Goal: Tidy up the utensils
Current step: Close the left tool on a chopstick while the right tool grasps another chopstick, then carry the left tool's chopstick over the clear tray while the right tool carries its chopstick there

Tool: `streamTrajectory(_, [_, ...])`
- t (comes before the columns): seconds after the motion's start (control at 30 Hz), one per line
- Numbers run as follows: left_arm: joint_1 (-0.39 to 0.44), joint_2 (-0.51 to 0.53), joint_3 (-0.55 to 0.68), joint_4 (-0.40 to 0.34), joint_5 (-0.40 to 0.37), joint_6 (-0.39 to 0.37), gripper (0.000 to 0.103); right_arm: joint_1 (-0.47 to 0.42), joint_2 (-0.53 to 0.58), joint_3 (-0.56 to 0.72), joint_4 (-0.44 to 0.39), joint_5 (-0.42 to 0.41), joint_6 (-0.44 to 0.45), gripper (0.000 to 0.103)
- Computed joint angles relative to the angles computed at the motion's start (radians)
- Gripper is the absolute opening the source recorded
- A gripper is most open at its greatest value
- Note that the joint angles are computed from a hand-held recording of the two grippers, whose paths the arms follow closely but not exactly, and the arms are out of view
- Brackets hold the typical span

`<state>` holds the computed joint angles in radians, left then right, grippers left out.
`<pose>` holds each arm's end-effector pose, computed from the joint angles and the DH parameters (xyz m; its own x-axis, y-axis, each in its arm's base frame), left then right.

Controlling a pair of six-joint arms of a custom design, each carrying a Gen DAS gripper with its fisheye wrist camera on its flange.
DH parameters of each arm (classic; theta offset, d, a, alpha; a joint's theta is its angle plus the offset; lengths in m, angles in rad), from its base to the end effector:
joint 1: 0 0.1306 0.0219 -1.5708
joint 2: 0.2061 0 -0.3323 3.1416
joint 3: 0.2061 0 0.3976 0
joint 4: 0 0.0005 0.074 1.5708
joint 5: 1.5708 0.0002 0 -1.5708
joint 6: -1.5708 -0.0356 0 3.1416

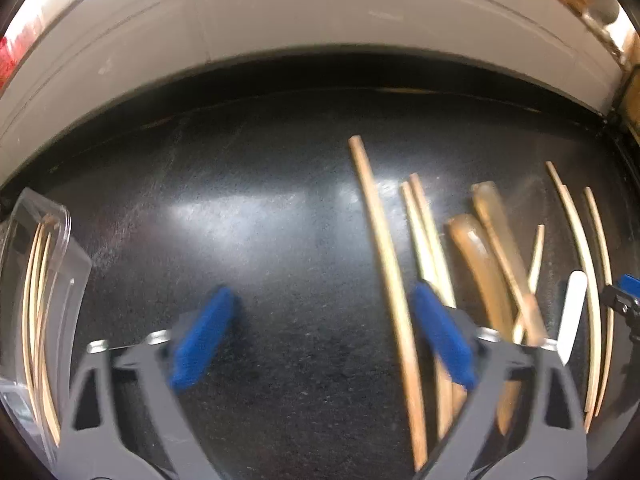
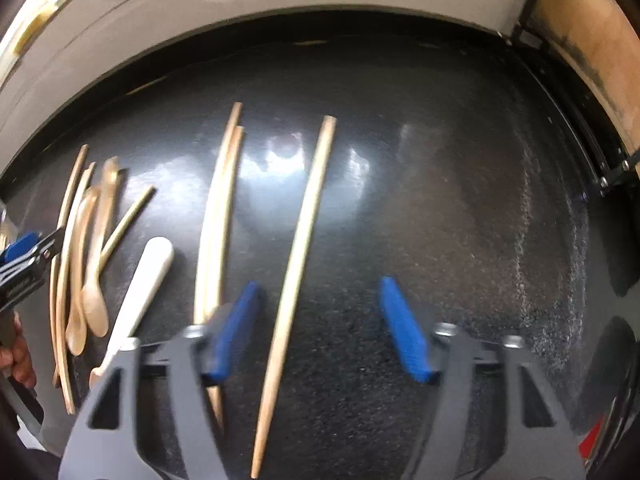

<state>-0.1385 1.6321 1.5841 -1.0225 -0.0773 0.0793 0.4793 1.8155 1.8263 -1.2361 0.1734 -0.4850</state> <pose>0.5541 -0.0750 0.3358 -0.8743 0.0421 -0.4835 0.0318 0.9991 0.0295 0.5363 0.2713 0.3313 -0.9262 0.0362 -0.3753 0.0333 0.9993 0.0143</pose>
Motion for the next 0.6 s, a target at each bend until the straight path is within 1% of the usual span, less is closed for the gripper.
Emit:
streamTrajectory(0.03, [-0.003,-0.003,0.0,0.003,0.004,-0.009,0.059,0.001,0.0,0.004,0.001,-0.002,0.006,0.024])
streamTrajectory(0.07, [-0.008,-0.001,0.007,-0.003,0.007,-0.014,0.049,0.002,0.0,0.005,0.002,-0.008,0.005,0.02])
streamTrajectory(0.1, [-0.013,0.001,0.012,-0.008,0.013,-0.019,0.044,0.003,0.0,0.006,0.0,-0.012,0.001,0.017])
streamTrajectory(0.13, [-0.016,0.001,0.013,-0.009,0.02,-0.023,0.034,0.004,-0.001,0.005,0.001,-0.014,-0.001,0.01])
streamTrajectory(0.17, [-0.02,0.003,0.017,-0.013,0.025,-0.026,0.02,0.005,-0.002,0.005,-0.002,-0.016,-0.002,0.008])
streamTrajectory(0.2, [-0.02,0.005,0.02,-0.018,0.033,-0.023,0.012,0.006,-0.001,0.007,-0.004,-0.016,0.001,0.008])
streamTrajectory(0.27, [-0.017,0.012,0.033,-0.035,0.058,-0.003,0.006,0.003,-0.004,0.003,-0.006,-0.023,0.011,0.008])
streamTrajectory(0.4, [-0.01,0.032,0.075,-0.087,0.078,0.021,0.006,0.003,-0.022,-0.017,-0.005,-0.055,-0.019,0.007])
streamTrajectory(0.6, [0.012,-0.019,0.077,-0.108,0.098,0.007,0.006,0.006,-0.087,-0.038,0.002,-0.036,-0.036,0.007])
